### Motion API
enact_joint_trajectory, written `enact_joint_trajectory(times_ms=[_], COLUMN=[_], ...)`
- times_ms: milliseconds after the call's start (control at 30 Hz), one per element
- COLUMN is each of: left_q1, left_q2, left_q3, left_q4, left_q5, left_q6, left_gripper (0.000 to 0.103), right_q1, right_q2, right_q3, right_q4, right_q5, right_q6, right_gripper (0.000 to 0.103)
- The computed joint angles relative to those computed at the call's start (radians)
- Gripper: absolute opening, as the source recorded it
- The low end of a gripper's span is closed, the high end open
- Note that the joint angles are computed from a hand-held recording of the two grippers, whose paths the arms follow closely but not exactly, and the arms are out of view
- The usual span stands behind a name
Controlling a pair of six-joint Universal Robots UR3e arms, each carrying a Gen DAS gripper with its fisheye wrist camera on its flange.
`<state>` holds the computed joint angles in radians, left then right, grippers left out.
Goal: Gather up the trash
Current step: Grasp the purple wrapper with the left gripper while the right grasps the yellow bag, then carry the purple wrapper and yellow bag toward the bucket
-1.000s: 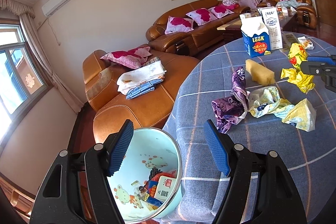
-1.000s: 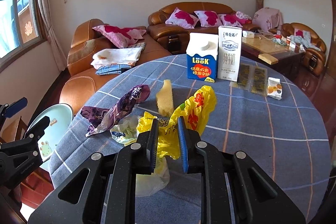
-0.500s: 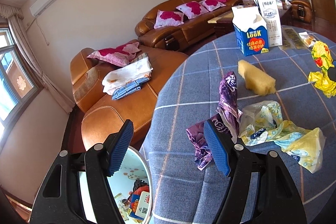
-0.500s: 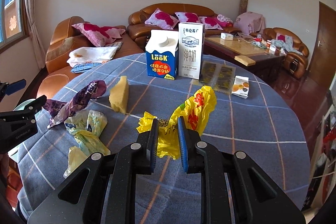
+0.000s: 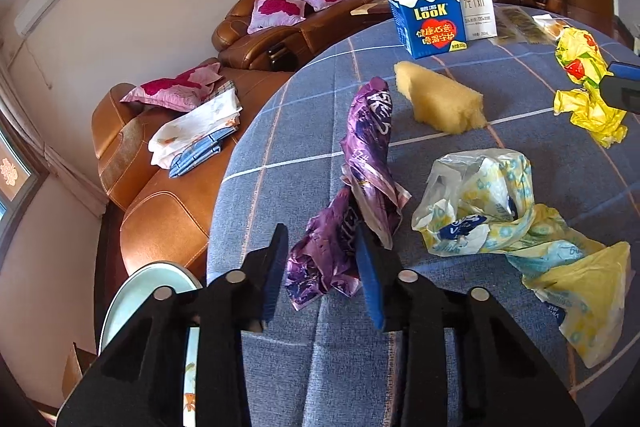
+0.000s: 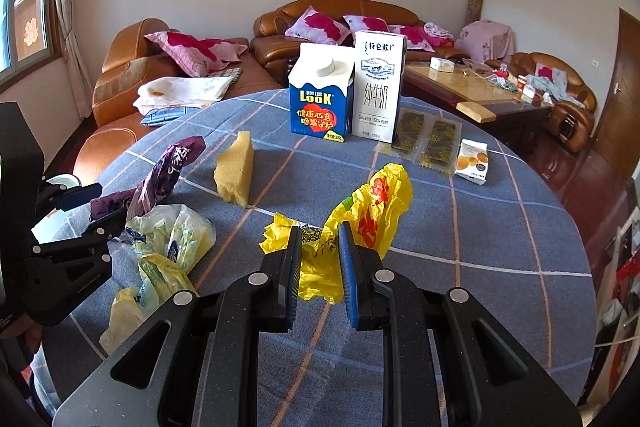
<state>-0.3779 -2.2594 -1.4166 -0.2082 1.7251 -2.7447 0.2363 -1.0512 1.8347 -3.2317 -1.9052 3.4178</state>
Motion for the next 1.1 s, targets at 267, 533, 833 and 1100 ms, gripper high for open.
enact_joint_trajectory(times_ms=[267,533,833,1100], left_q1=[0.001,0.016,0.057,0.089], left_q2=[0.001,0.036,0.145,0.241], left_q3=[-0.024,-0.050,-0.182,-0.294], left_q4=[0.038,0.031,0.086,0.137], left_q5=[-0.004,-0.027,-0.064,-0.090], left_q6=[0.003,-0.007,-0.032,-0.037], left_gripper=[0.023,0.016,0.014,0.014], right_q1=[0.002,0.004,0.018,0.042], right_q2=[0.000,0.011,0.012,0.022], right_q3=[-0.003,-0.006,0.004,0.005], right_q4=[0.007,0.002,-0.031,-0.074], right_q5=[-0.001,-0.009,-0.024,-0.044], right_q6=[0.006,0.005,-0.010,-0.043], right_gripper=[0.019,0.019,0.019,0.019])
